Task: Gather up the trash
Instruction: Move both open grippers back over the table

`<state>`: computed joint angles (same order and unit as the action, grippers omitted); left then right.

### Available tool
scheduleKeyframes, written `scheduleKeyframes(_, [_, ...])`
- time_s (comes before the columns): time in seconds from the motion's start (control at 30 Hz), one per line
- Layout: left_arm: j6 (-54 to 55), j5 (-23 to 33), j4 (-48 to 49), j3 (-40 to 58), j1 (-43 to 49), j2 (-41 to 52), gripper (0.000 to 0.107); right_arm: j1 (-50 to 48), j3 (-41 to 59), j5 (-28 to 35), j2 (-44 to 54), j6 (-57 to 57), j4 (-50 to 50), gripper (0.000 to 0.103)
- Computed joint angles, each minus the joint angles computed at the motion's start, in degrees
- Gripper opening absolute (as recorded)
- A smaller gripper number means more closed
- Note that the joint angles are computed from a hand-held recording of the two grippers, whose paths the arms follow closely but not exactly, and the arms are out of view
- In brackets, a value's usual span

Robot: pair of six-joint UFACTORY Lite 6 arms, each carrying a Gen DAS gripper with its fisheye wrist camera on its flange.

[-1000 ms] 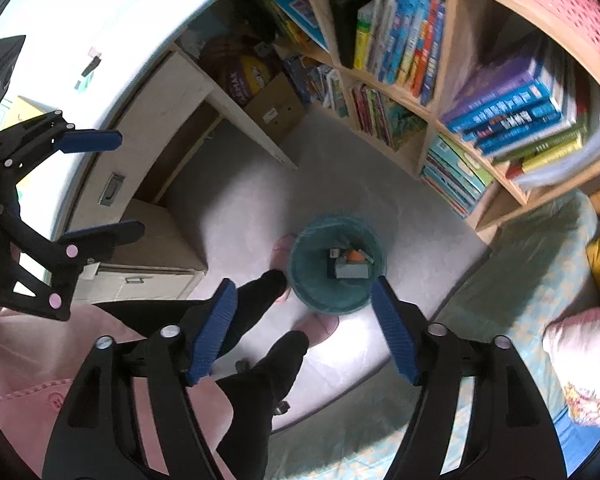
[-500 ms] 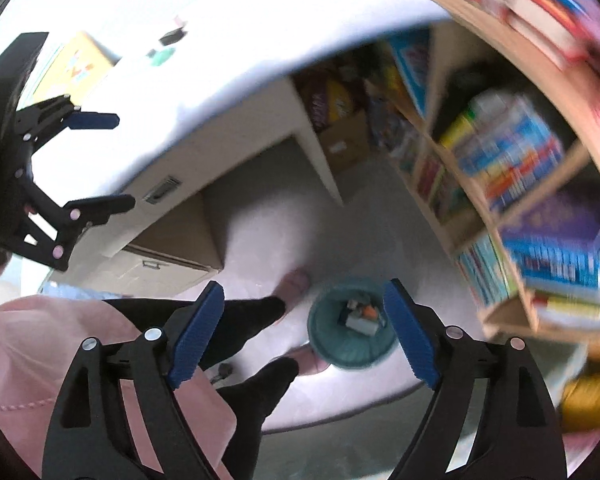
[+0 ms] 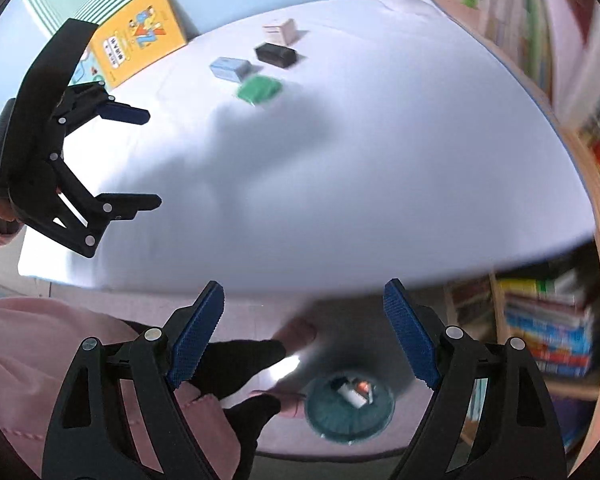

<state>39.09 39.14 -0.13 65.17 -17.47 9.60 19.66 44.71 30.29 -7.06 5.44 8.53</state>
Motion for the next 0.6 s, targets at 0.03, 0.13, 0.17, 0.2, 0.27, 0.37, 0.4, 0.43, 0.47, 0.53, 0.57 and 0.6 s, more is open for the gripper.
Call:
scheduleKeyframes(0.03, [1.1,0.4,-0.5,1.8,1.2,1.5,0.096,0.1,3.3,0.1,3.6,-0.6,-0.1,0.082])
scheduleKeyframes(0.13, [4.4,1.4,-1.2,7.8,4.8,6.5,0.096,0.3,11.5,0.8,12.0,-3.5,1.0,0.082])
scheduleKeyframes(0.17, [5.5,1.9,-1.4,10.1,5.8,8.5,0.096,0.4,14.0,1.3,14.3,-4.6,1.6,0.082])
scheduleKeyframes(0.2, [6.1,2.3,-1.3,12.3,6.7,10.4,0.096,0.6,16.9,1.9,16.9,-5.6,2.0,0.082])
scheduleKeyframes(0.27, [6.8,2.9,-0.8,16.1,8.1,13.8,0.096,1.0,21.8,2.9,21.2,-5.9,1.2,0.082])
scheduleKeyframes(0.37, [8.4,4.6,-0.8,22.7,10.0,19.2,0.096,1.1,30.0,4.9,28.2,-7.0,1.3,0.082])
scheduleKeyframes(0.4, [8.8,5.2,-0.7,25.3,10.5,21.3,0.096,1.1,33.0,5.6,30.8,-7.2,1.5,0.082])
scheduleKeyframes(0.43, [9.1,5.7,-0.4,27.3,10.8,22.9,0.096,1.1,35.0,6.0,32.5,-7.2,1.4,0.082])
scheduleKeyframes(0.47, [9.6,6.2,-0.3,29.9,11.3,24.9,0.096,1.0,37.8,6.6,34.8,-7.4,1.5,0.082])
scheduleKeyframes(0.53, [10.2,7.4,-0.1,35.2,12.1,28.7,0.096,0.8,42.3,7.9,38.4,-7.7,1.8,0.082])
scheduleKeyframes(0.57, [10.7,8.5,-0.4,38.8,12.6,31.1,0.096,0.9,44.4,8.4,40.0,-7.4,1.4,0.082])
scheduleKeyframes(0.6, [11.1,9.4,-0.6,40.8,12.9,32.5,0.096,1.0,46.7,8.9,41.8,-7.4,1.1,0.082])
